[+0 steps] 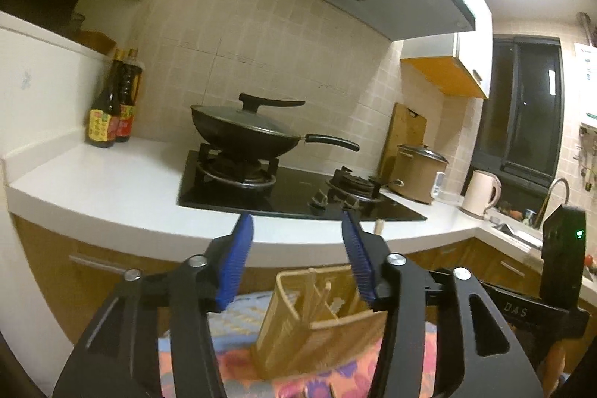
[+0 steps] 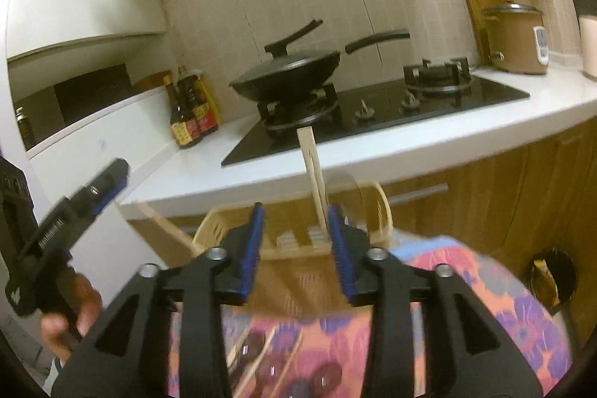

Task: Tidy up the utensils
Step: 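Open the left tool into the holder while the right tool releases its chopsticks there, then grasp a chopstick pair with the left tool while the right tool grasps a dark spoon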

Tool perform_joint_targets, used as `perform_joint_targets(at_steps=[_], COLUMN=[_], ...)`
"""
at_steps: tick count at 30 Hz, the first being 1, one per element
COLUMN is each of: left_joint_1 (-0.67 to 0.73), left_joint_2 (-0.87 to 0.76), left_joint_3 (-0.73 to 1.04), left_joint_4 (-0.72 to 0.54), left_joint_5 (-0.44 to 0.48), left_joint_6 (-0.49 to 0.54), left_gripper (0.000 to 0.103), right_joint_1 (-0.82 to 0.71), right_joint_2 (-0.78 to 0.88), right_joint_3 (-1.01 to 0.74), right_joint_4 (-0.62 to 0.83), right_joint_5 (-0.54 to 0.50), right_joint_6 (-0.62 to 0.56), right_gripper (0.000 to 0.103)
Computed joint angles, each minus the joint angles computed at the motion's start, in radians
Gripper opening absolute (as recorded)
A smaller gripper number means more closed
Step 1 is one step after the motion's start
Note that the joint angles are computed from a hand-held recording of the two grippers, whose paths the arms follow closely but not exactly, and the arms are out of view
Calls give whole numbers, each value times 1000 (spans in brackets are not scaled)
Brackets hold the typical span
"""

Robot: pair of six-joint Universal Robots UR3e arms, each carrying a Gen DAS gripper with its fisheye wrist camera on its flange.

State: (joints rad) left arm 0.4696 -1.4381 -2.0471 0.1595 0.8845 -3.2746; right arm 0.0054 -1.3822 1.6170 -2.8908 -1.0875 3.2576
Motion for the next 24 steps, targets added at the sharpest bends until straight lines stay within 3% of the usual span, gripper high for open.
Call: perform_joint_targets(at_steps=[3, 6, 8, 10, 14, 20, 24], left_joint_1=[94, 179, 193, 179, 99, -23, -91], left_joint_2=[151, 307, 384, 429, 426, 261, 157], left_joint_3=[-90, -157, -169, -182, -208, -174, -147], left_joint_4=[-124, -359, -560, -706, -837, -925, -889], left_joint_5=[-95, -178, -173, -128, 18, 182, 259], left_joint_6=[71, 197, 315, 414, 526, 602, 587], left_gripper=[52, 52, 52, 52, 52, 45, 40], right_joint_1=[-22, -25, -10, 8, 48, 103, 131], right_joint_2=[-99, -190, -234, -257, -266, -201, -152], right_joint_3=[122, 213, 247, 267, 307, 316, 283], right_joint_4=[20, 102, 196, 279, 370, 435, 462], right_joint_5=[9, -27, -64, -98, -139, -185, -203], right_joint_6=[-28, -69, -105, -125, -139, -128, -117], right_gripper=[47, 47, 47, 47, 39, 29, 24])
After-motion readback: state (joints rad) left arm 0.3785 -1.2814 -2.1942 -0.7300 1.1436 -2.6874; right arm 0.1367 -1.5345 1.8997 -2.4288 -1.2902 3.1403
